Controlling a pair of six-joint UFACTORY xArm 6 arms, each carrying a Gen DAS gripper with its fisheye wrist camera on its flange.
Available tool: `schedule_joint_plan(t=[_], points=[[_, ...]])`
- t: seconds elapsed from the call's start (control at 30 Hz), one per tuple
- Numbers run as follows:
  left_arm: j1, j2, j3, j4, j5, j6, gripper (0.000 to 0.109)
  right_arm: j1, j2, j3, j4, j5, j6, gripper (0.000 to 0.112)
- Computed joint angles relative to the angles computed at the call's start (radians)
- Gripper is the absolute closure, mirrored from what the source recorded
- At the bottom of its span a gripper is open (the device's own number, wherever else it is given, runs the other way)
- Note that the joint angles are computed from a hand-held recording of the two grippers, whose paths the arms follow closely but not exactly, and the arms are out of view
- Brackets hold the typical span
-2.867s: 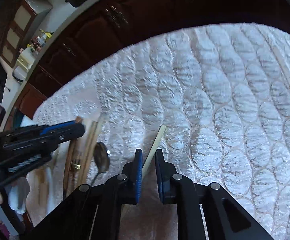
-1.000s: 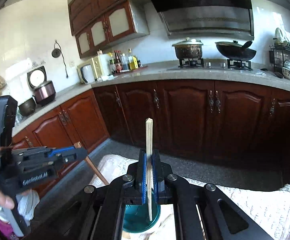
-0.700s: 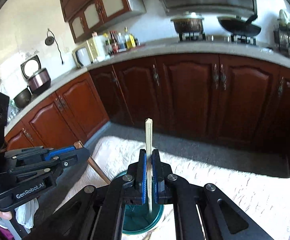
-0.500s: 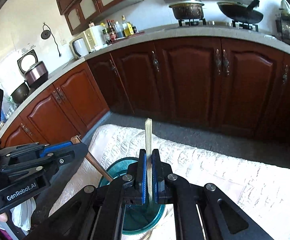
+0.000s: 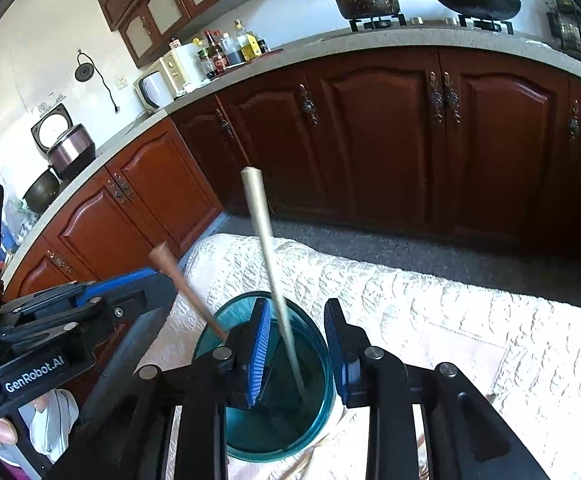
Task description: Organize utensils
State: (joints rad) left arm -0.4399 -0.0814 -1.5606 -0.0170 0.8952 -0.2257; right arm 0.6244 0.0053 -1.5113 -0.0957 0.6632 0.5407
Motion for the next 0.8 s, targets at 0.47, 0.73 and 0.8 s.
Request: schedule_joint_plan(t=[0.47,0.73,0.8], points=[[-0.029,-0.055,0.045,0.059,-0.014,-0.042,0.069,0.026,-0.131,0.128,-0.063,0.002,0.087,0.084],[-0.071,-0.115,0.097,0.117,-0.029,-0.063,0.067,0.06,-0.225,0.202,-0.134,0.035,0.158,0.08],[-0.082,-0.128,0.108,0.125,-0.031,-0.067,0.067,0.07,-0.248,0.221,-0.148,0.045,0.178,0.079]])
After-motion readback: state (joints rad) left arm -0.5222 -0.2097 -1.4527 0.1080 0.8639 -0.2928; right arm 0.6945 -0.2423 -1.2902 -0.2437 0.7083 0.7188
